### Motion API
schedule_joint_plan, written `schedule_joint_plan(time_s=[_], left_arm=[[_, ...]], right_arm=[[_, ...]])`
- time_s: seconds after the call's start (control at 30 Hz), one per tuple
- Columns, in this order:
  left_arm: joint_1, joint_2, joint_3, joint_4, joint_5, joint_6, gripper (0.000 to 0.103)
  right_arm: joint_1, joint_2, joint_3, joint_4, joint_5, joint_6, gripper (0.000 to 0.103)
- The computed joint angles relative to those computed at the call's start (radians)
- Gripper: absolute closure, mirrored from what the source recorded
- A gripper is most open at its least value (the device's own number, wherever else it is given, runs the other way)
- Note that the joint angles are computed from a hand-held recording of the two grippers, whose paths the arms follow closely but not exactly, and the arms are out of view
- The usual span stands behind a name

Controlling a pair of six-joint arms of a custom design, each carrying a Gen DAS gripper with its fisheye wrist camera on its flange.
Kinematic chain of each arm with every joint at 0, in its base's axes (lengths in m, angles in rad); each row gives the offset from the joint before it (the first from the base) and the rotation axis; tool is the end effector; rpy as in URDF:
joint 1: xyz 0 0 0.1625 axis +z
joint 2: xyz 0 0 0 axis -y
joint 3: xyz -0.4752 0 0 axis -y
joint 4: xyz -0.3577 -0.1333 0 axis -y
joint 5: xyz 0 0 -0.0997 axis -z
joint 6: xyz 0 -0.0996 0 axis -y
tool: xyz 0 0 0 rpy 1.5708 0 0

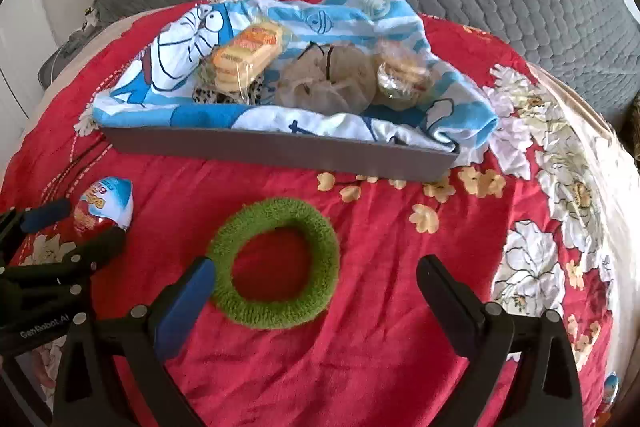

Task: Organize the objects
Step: 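Move the left tool toward the red egg while the right tool approaches the green ring, then close the left tool on the red King QQ Egg while the right tool grasps the green ring, then lift both held objects and carry them toward the striped shirt in the tray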

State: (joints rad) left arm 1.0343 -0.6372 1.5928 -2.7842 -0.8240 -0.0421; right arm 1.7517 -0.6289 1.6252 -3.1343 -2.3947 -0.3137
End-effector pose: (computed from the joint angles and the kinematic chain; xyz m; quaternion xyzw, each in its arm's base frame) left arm -0.1868 -0.7073 0.1078 0.1805 0.9068 -0.2179 0.3126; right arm 0.1850 -0.6769 0.1383 0.1067 -0.8804 0.2303 0.4006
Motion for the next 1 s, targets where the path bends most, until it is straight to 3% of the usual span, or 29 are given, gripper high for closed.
schedule_joint_plan(time_s=[0.33, 0.5, 0.57, 0.63, 0.67, 0.73, 0.83, 1.0], left_arm=[[0.020, 0.027, -0.041, 0.015, 0.000, 0.013, 0.015], [0.025, 0.033, -0.040, -0.020, -0.003, 0.039, 0.015], [0.027, 0.033, -0.041, -0.027, -0.002, 0.045, 0.016], [0.028, 0.033, -0.041, -0.033, -0.006, 0.047, 0.018], [0.027, 0.033, -0.040, -0.038, -0.006, 0.052, 0.021], [0.025, 0.034, -0.040, -0.036, -0.007, 0.057, 0.036], [0.020, 0.039, -0.042, -0.020, 0.010, 0.069, 0.047], [0.024, 0.030, -0.034, -0.001, -0.015, 0.072, 0.053]], right_arm=[[-0.018, 0.019, -0.038, 0.065, 0.027, 0.036, 0.002], [-0.014, 0.036, -0.052, 0.060, 0.036, 0.011, 0.003], [-0.012, 0.040, -0.052, 0.043, 0.046, -0.008, 0.010], [-0.013, 0.038, -0.055, 0.052, 0.073, -0.017, 0.029], [-0.013, 0.036, -0.059, 0.068, 0.092, -0.023, 0.034], [-0.011, 0.035, -0.068, 0.095, 0.112, -0.036, 0.049], [-0.010, 0.035, -0.078, 0.131, 0.133, -0.037, 0.060], [-0.010, 0.026, -0.077, 0.160, 0.151, -0.021, 0.069]])
